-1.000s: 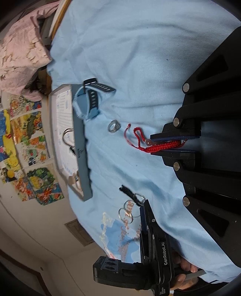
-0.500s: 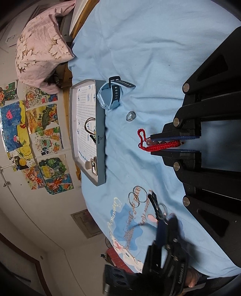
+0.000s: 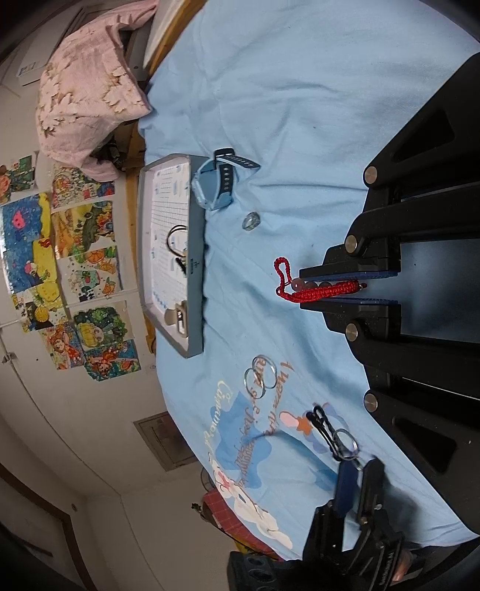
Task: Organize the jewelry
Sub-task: 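Carry the silver ring with the left tool while the right tool carries the bracelet into the tray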
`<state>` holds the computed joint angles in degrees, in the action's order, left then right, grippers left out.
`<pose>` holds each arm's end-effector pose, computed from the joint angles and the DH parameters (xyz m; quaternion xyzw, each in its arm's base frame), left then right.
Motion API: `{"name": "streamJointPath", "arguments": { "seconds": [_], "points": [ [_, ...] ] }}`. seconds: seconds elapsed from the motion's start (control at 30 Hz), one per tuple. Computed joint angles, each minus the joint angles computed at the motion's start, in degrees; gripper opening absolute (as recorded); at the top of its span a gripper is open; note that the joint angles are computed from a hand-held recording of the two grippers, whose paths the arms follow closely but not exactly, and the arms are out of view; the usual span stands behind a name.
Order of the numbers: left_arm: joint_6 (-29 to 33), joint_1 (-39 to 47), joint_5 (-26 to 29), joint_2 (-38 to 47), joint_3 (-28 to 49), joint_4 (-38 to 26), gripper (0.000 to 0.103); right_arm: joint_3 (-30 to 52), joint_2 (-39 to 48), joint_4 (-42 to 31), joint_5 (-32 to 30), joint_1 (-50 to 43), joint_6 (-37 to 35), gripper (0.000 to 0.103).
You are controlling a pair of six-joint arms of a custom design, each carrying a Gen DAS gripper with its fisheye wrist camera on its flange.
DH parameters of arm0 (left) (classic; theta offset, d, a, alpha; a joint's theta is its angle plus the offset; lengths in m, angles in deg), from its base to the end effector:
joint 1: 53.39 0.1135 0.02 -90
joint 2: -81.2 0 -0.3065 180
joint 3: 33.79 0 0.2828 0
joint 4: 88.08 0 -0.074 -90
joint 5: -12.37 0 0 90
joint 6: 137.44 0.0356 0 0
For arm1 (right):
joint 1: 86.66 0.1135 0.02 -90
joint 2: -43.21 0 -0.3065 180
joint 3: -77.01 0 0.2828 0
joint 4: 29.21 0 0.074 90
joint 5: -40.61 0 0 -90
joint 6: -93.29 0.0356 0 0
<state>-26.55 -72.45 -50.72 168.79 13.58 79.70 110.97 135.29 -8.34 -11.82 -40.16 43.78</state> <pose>0.2665 -0.1091 0.1533 0.3849 0.8398 -0.2153 0.3166 0.1960 0.1750 0.1178 0.0984 0.8545 0.0802 0.5037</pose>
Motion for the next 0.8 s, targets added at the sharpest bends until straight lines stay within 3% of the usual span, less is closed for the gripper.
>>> {"name": "streamJointPath", "arguments": {
  "seconds": [0.2, 0.6, 0.8],
  "points": [
    [-2.6, 1.3, 2.3, -0.3, 7.9, -1.0, 0.027, 0.1, -0.9, 0.9, 0.6, 0.1, -1.6, 0.008],
    [-11.1, 1.6, 5.3, 17.6, 29.0, -3.5, 0.027, 4.0, -1.5, 1.9, -4.1, -7.6, -11.4, 0.007],
    [-4.3, -0.5, 3.2, 23.4, 29.9, -6.6, 0.027, 6.9, 2.7, 3.6, -8.5, -11.5, -14.2, 0.007]
  ]
}}
